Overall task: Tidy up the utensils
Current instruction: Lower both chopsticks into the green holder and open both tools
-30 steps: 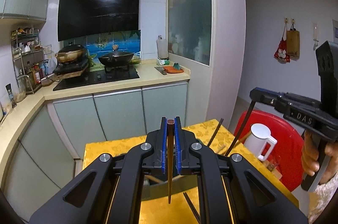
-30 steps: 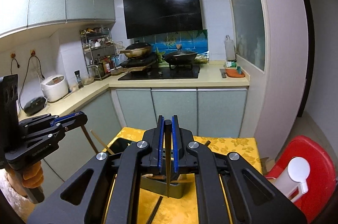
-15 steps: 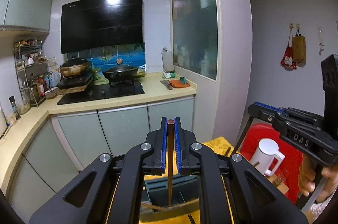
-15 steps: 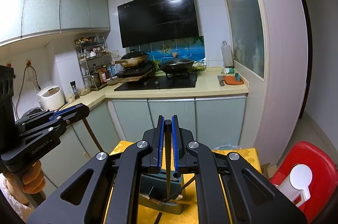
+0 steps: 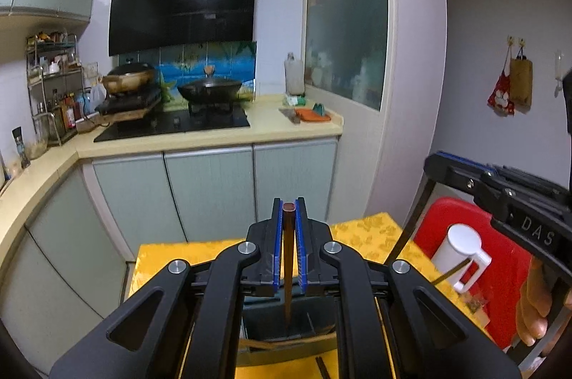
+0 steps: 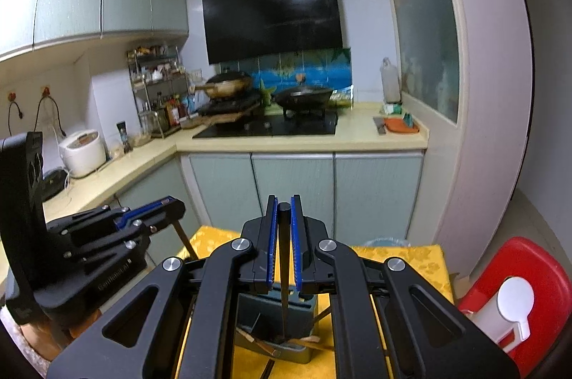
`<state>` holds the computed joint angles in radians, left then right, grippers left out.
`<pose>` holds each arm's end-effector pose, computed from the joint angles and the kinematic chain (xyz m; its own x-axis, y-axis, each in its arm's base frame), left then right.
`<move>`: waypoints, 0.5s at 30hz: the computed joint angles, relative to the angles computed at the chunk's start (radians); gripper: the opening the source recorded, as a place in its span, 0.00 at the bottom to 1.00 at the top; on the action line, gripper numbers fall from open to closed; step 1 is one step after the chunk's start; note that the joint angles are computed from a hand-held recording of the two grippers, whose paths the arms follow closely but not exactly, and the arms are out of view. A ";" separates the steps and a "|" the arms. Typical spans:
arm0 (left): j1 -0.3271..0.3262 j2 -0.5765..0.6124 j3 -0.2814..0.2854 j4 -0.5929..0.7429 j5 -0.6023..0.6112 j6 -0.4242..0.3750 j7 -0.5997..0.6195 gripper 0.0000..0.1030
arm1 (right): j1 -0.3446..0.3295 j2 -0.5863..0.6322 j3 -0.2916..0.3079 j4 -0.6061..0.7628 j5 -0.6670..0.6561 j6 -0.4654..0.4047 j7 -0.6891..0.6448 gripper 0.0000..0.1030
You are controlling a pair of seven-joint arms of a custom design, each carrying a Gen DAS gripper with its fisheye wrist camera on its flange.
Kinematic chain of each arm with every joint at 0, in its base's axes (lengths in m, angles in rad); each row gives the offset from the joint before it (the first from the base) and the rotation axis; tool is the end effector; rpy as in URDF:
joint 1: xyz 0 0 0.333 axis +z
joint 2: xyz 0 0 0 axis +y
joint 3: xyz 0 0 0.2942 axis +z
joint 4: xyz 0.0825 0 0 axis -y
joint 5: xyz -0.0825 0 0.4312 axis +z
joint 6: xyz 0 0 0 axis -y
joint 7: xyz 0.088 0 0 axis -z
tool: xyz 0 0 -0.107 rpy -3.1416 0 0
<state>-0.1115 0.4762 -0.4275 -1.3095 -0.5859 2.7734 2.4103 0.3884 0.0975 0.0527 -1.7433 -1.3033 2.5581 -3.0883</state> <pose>0.7149 -0.3064 0.5727 -0.7184 -0.6953 0.0229 -0.3028 0.2829 -0.9101 0.6114 0.3027 0.5494 -0.2084 -0.9708 -0.1192 -0.3367 0.1856 -0.9231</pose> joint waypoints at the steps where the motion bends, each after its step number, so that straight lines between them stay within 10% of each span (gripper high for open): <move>1: -0.004 0.003 0.006 -0.004 0.008 -0.001 -0.007 0.06 | -0.001 0.008 0.001 0.005 0.013 0.003 -0.010 0.08; 15: 0.009 -0.002 0.010 -0.071 0.062 0.051 -0.026 0.11 | 0.027 0.065 -0.027 0.025 0.131 0.031 -0.076 0.10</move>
